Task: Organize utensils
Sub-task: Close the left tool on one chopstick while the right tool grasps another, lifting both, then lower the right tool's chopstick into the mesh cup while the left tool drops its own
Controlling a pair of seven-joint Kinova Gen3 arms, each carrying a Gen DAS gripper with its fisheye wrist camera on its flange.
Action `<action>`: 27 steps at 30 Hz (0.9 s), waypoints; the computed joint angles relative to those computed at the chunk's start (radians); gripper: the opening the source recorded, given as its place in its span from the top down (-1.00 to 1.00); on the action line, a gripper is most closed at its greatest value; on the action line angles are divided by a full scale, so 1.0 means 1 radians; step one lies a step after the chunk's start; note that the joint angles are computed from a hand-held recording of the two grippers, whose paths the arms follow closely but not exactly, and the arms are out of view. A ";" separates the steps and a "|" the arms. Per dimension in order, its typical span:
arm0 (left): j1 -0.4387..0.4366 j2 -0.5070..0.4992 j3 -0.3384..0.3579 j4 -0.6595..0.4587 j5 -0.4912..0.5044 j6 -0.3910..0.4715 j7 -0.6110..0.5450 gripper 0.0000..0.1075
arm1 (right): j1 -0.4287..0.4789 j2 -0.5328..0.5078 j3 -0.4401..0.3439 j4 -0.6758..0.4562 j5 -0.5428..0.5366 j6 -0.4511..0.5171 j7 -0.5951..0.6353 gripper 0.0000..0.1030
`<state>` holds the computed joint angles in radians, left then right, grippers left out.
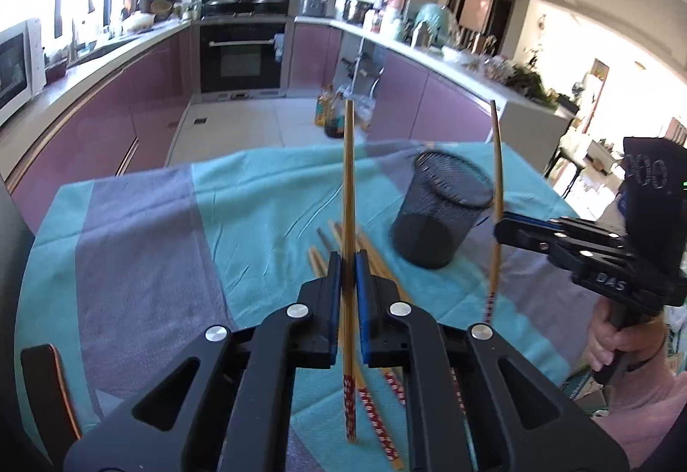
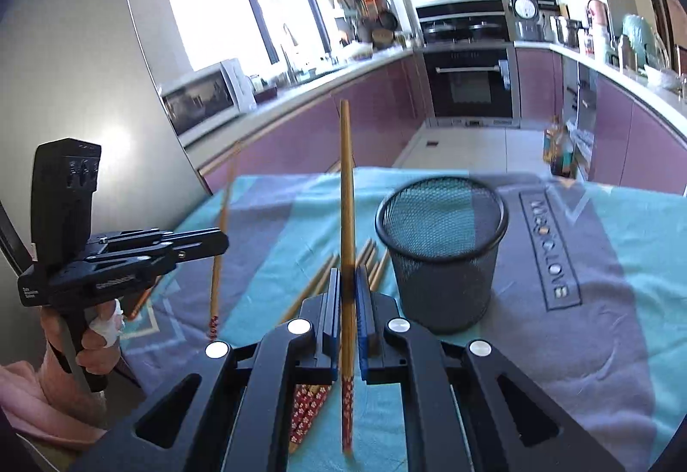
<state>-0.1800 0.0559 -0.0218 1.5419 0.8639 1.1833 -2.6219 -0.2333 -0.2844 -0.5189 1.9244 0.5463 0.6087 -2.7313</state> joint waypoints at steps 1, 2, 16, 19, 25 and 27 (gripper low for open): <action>-0.007 -0.011 -0.005 -0.003 0.017 0.018 -0.006 0.86 | -0.007 -0.012 0.015 -0.001 -0.008 -0.003 0.014 0.89; -0.016 -0.022 -0.013 -0.007 0.038 0.036 -0.016 0.86 | -0.002 -0.022 0.016 -0.002 -0.007 -0.008 0.017 0.89; -0.026 -0.035 -0.034 -0.139 0.303 0.141 0.019 0.86 | 0.151 -0.106 0.038 -0.070 -0.072 -0.075 0.207 0.89; 0.001 -0.023 -0.007 -0.178 0.309 0.109 0.054 0.86 | 0.202 -0.105 0.031 -0.088 -0.079 -0.085 0.233 0.89; 0.095 -0.010 0.058 -0.226 0.193 -0.004 0.138 0.86 | 0.245 -0.062 0.027 -0.123 -0.092 -0.056 0.271 0.89; 0.130 0.001 0.078 -0.229 0.136 -0.030 0.170 0.86 | 0.216 -0.035 0.054 -0.129 -0.107 -0.036 0.297 0.89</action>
<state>-0.0503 0.0570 0.0567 1.3124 1.0001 1.1537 -2.4520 -0.0170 -0.3195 -0.4651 1.7954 0.4392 0.5731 -2.4341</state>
